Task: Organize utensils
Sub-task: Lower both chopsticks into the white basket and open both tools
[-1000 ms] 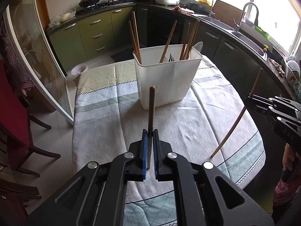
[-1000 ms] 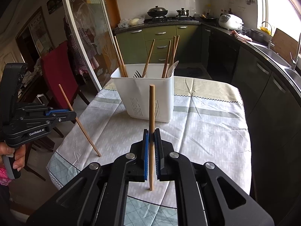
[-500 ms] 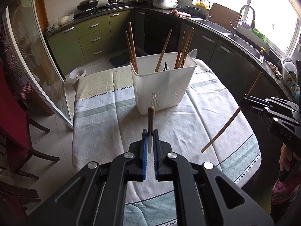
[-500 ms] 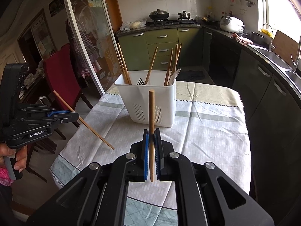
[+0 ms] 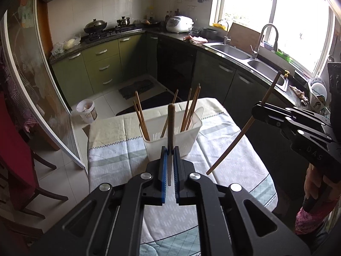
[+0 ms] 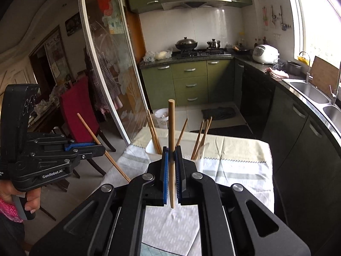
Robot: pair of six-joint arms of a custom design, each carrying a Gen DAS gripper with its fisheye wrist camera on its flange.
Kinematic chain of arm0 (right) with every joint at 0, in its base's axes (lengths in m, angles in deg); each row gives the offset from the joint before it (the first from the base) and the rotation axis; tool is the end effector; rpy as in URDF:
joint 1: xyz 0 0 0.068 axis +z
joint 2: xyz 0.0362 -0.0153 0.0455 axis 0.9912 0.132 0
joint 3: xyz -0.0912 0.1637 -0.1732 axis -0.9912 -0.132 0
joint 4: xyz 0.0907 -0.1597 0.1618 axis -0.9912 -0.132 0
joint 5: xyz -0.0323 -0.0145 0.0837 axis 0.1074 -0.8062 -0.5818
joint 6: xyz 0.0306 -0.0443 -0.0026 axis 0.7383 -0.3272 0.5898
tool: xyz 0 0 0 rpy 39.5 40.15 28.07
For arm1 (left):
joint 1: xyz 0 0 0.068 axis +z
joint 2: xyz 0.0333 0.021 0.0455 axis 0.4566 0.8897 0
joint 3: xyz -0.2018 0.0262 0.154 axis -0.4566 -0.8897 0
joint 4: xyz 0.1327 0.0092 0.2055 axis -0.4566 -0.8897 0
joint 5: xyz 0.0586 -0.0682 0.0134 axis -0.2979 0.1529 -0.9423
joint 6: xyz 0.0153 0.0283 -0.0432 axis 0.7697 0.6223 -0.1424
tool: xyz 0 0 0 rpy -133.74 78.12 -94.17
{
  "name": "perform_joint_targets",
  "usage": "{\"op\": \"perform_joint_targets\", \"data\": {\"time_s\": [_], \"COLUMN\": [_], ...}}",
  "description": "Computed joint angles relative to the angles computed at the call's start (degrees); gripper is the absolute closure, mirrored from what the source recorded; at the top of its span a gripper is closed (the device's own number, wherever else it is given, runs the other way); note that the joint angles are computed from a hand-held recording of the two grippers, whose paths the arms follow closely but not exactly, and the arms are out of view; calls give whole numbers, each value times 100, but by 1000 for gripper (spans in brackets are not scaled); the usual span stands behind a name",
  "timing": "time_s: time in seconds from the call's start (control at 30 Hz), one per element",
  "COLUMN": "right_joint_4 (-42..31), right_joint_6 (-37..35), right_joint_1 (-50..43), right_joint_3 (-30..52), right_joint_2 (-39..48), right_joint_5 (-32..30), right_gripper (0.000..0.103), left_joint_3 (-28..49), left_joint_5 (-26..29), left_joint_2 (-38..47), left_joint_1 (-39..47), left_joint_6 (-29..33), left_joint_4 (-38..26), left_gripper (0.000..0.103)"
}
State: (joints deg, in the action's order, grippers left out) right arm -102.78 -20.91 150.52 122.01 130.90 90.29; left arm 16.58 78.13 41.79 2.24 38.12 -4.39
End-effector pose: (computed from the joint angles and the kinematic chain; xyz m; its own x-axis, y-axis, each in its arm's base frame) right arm 0.1171 0.2219 0.4095 -0.5799 0.1482 -0.8011 0.0275 0.9863 0.1625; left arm 0.2155 -0.1093 0.4113 -0.5616 0.4777 -0.6756 0.6739 0.7379 -0.0384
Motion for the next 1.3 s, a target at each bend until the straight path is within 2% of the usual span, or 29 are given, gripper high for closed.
{"op": "perform_joint_targets", "data": {"time_s": [0.13, 0.23, 0.33, 0.43, 0.63, 0.9, 1.3], "right_joint_4": [-116, -4, 375, 1089, 2447, 3574, 4308], "right_joint_6": [-530, -1000, -1477, -1881, -2222, -2069, -1974], "right_joint_1": [-318, -696, -1136, -1584, -2322, -2712, -2683], "right_joint_3": [1005, 1493, 1575, 1093, -373, -2027, -2961], "right_joint_2": [281, 442, 489, 338, 26, 11, 295], "right_joint_5": [182, 133, -35, -241, -872, -1571, -1597], "right_gripper": [96, 96, 96, 96, 96, 96, 96], "left_joint_3": [1168, 1828, 2118, 2184, 1394, -43, -1542], "left_joint_5": [-31, -91, -184, -232, -351, -510, -434], "left_joint_2": [460, 814, 1118, 1431, 1633, 1588, 1515], "left_joint_1": [-103, -173, -269, -334, -364, -477, -444], "left_joint_6": [-197, -341, -465, -554, -635, -683, -731], "left_joint_4": [-201, -128, 100, 357, 1262, 2336, 3397], "left_gripper": [97, 97, 97, 97, 97, 97, 97]}}
